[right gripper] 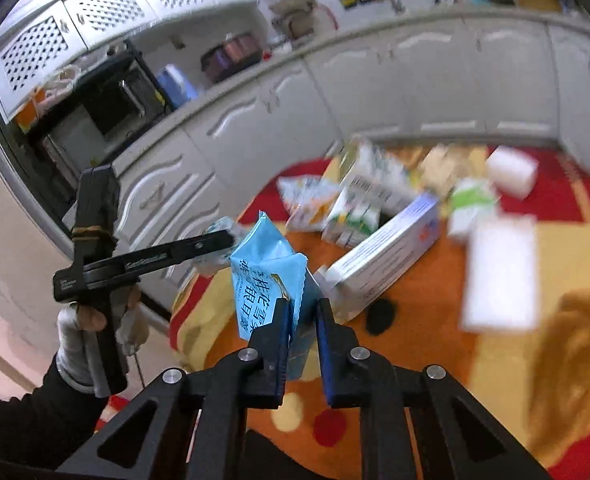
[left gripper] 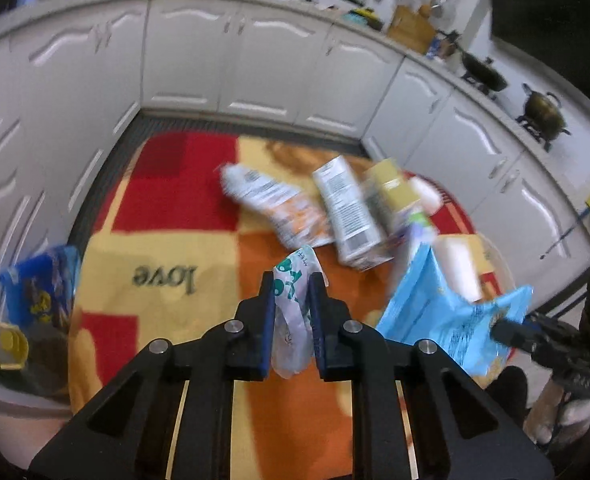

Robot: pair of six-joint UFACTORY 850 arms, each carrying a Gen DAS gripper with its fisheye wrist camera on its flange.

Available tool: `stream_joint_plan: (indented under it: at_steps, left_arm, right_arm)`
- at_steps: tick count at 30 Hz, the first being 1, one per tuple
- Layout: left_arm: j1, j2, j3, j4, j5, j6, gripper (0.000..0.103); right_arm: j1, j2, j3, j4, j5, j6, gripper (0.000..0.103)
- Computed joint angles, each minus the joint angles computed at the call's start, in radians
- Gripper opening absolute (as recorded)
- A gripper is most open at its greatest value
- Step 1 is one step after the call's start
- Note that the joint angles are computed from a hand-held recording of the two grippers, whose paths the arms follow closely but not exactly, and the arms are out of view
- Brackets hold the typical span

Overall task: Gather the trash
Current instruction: 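Carry both wrappers to the bin and open both tools over it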

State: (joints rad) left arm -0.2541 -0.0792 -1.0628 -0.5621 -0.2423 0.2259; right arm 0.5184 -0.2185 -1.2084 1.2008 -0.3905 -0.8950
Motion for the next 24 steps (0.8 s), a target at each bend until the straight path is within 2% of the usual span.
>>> stream_joint_plan:
  at_steps: [5,9,11,15,24]
  left_arm:
    - [-0.063,-0.016,-0.066,-0.098,-0.005,0.134,0.014]
    - [-0.13,-0.077,-0.154,-0.113,-0.02,0.165,0.014]
    - [-0.161,-0.113,-0.204,-0.103,-0.03,0.164,0.014]
    - [-0.215,-0.185,-0.293,-0.052,-0.046,0.129,0.014]
    - [-0.293,-0.344,-0.473,0.053,-0.109,0.024,0.014]
  right_arm:
    - [-0.051,0.097,0.065,0.037,0.088,-0.016,0.012]
    - [-0.111,0.17,0.117,-0.013,0.161,0.057,0.012]
    - [-0.14,0.205,0.143,-0.065,0.191,0.114,0.012]
    - [-0.185,0.241,0.168,-0.293,0.24,0.334,0.012]
    - [-0.293,0.266,0.192,-0.489,0.268,0.54,0.012]
